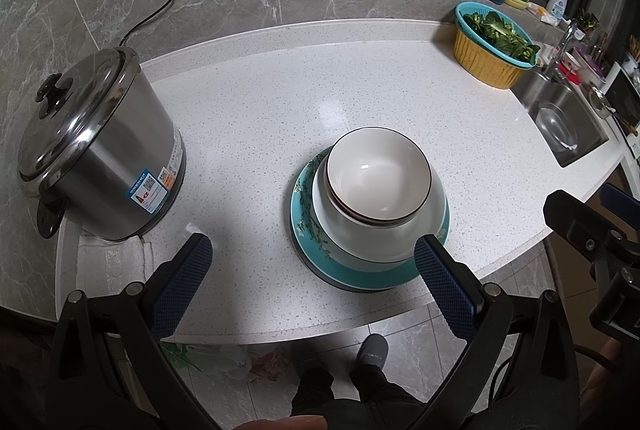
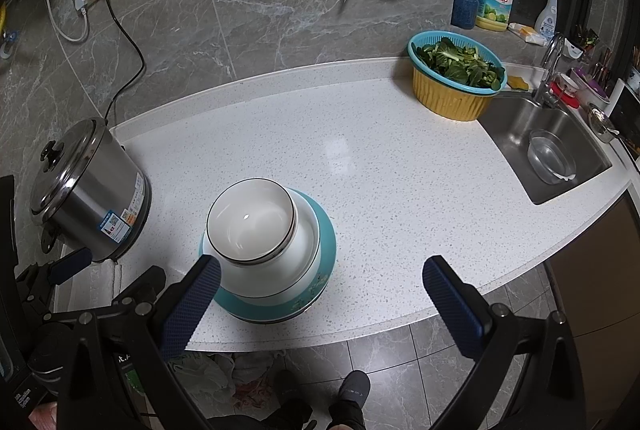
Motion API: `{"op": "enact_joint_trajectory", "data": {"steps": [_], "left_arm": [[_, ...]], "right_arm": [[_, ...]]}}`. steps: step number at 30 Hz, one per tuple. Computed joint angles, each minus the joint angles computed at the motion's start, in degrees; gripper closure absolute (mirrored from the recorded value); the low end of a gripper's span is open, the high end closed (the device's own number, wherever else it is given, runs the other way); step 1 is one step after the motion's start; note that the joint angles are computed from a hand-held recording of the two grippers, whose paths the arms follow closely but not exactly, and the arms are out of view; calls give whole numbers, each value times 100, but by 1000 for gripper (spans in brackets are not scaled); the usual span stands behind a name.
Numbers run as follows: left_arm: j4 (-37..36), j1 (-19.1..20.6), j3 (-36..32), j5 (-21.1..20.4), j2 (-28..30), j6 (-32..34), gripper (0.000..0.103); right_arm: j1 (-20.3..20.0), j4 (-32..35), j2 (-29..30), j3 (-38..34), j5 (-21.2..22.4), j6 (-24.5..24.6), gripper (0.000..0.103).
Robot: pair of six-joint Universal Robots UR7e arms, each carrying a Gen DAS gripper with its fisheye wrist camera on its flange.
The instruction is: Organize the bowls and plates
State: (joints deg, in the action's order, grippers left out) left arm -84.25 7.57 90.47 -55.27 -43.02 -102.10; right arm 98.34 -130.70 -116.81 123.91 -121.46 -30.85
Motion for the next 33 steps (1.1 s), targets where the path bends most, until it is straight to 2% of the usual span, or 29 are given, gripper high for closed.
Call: {"op": "enact_joint_trajectory", "data": {"steps": [33], "left_arm": [[-80, 79, 7, 35, 31, 92, 0]], "right_arm": [[-65, -12, 20, -2, 32, -70, 0]]}}
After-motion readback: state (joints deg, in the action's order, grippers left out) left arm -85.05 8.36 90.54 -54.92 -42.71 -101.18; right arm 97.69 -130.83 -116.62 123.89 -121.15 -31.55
